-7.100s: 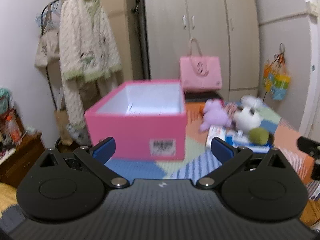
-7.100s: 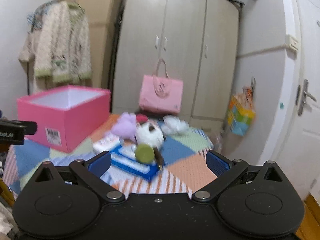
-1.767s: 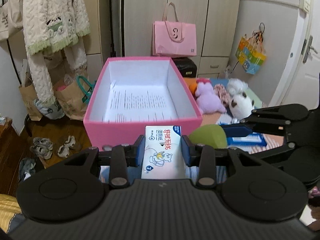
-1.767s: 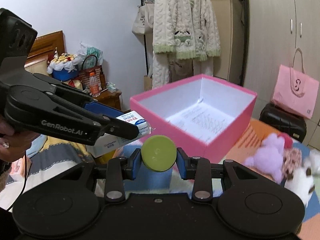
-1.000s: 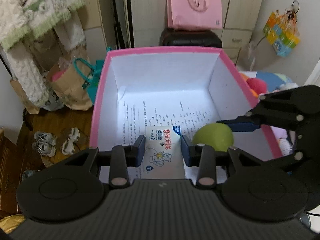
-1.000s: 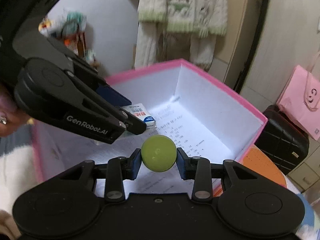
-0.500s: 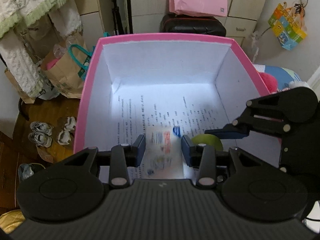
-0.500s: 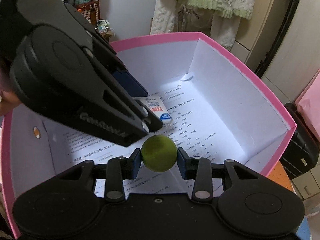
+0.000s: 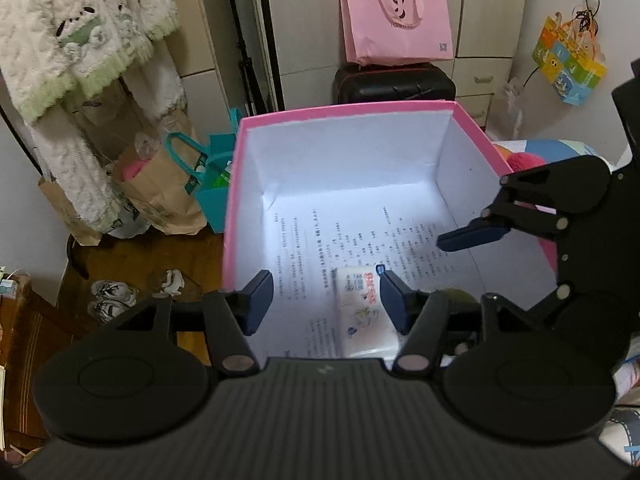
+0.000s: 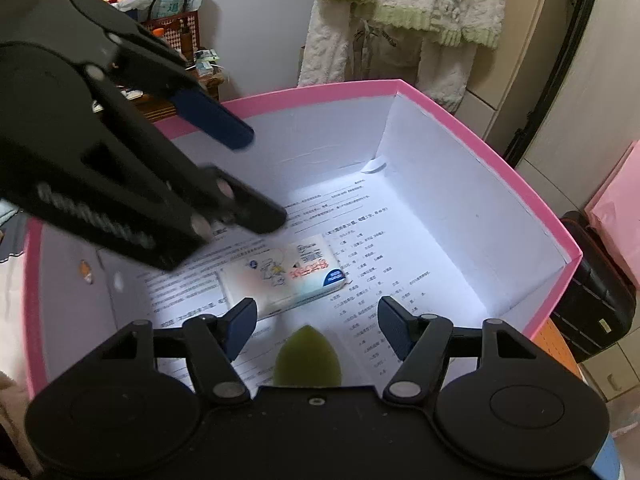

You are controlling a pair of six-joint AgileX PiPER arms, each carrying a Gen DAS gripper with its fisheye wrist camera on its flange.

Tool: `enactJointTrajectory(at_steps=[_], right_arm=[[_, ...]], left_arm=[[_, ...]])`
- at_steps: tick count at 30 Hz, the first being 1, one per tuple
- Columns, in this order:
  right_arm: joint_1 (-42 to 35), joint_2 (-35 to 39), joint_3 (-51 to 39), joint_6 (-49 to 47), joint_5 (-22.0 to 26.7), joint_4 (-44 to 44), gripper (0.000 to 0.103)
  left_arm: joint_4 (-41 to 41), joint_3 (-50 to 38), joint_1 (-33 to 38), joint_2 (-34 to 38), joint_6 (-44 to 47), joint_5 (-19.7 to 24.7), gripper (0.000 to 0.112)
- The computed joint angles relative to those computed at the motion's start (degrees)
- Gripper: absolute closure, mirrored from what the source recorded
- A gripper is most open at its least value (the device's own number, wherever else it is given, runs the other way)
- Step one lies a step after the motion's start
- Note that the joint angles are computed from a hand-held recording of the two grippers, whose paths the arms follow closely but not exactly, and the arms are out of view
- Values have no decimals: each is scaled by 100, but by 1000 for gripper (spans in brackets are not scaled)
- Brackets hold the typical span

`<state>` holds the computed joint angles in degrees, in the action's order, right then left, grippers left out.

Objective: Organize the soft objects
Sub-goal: 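Open both tools to drop the wipe pack and sponge into the pink box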

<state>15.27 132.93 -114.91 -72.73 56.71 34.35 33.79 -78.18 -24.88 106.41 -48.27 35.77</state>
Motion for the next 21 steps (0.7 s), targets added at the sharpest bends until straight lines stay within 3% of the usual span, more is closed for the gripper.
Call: enactJointTrajectory(at_steps=[8, 16, 18, 21], right_arm=[[-73, -925, 1168, -30, -376, 63, 31], [-209, -1834, 2127, -264, -456, 242, 31], [-239, -2112, 2467, -393, -574, 312, 31], [-299, -2482, 2874, -526, -631, 383, 31]], left_arm=[[234, 762, -241, -970, -84, 57, 44], [3, 1314, -589, -1819, 82, 202, 33], [159, 1458, -779, -2045, -130, 284, 22], [30, 1546, -942, -2273, -89, 328, 15]])
